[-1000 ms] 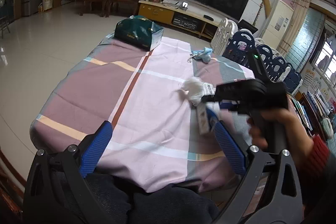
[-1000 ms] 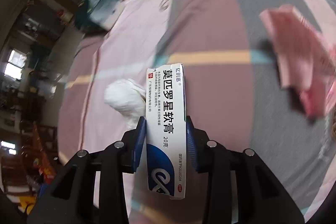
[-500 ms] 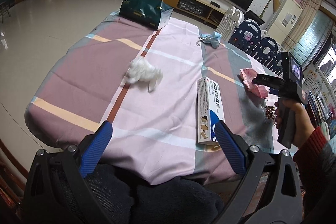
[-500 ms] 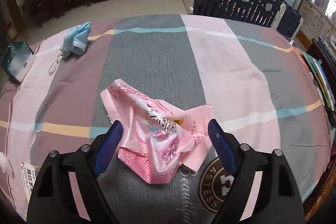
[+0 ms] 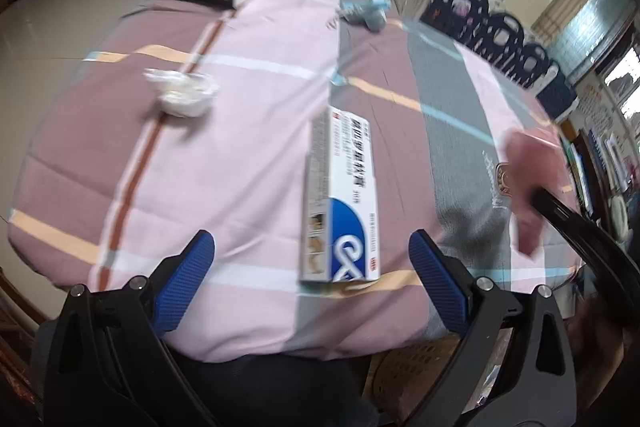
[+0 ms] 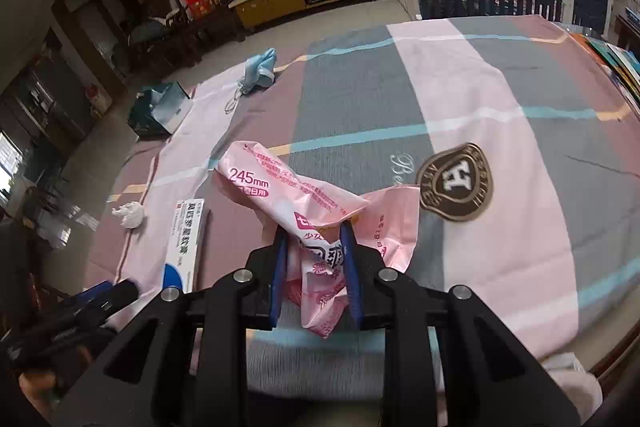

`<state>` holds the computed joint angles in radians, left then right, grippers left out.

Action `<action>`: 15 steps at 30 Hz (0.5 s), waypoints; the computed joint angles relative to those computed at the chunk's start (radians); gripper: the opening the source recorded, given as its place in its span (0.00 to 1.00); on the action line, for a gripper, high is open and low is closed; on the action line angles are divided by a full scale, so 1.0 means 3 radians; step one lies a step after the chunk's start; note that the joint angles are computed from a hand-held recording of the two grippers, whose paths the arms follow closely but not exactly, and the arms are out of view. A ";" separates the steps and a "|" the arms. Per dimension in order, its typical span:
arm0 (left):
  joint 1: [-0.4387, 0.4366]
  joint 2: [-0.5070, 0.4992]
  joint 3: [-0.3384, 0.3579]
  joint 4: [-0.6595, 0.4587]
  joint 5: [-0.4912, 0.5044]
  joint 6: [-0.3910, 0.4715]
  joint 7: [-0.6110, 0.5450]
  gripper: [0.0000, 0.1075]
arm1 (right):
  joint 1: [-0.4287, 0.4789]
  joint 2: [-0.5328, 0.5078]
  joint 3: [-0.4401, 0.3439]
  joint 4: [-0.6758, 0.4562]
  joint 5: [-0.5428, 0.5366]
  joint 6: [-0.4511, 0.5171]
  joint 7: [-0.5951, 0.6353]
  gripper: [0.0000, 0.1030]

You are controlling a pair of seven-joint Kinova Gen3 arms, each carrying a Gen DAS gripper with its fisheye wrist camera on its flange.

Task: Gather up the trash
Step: 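Grasp the ointment box with the left tool while the right holds the pink wrapper, then drop the pink wrapper into the basket with the right tool while the left drops the ointment box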

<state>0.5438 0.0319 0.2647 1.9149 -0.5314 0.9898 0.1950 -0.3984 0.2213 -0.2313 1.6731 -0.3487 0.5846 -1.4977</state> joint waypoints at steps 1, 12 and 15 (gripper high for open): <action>0.0010 0.0126 -0.0047 -0.0122 0.0047 0.0080 -0.0127 0.91 | 0.0154 -0.0154 -0.0056 0.0154 -0.0136 0.0002 0.0081 0.26; 0.0071 0.0724 -0.0309 -0.0566 0.0293 0.0244 -0.0772 0.63 | 0.0296 -0.1256 0.0897 0.1403 -0.1529 0.0121 0.1185 0.26; 0.0203 0.0802 -0.0369 -0.0645 0.0207 0.0347 -0.0835 0.48 | 0.0651 -0.1318 0.0612 0.1460 -0.1573 0.0106 0.1224 0.26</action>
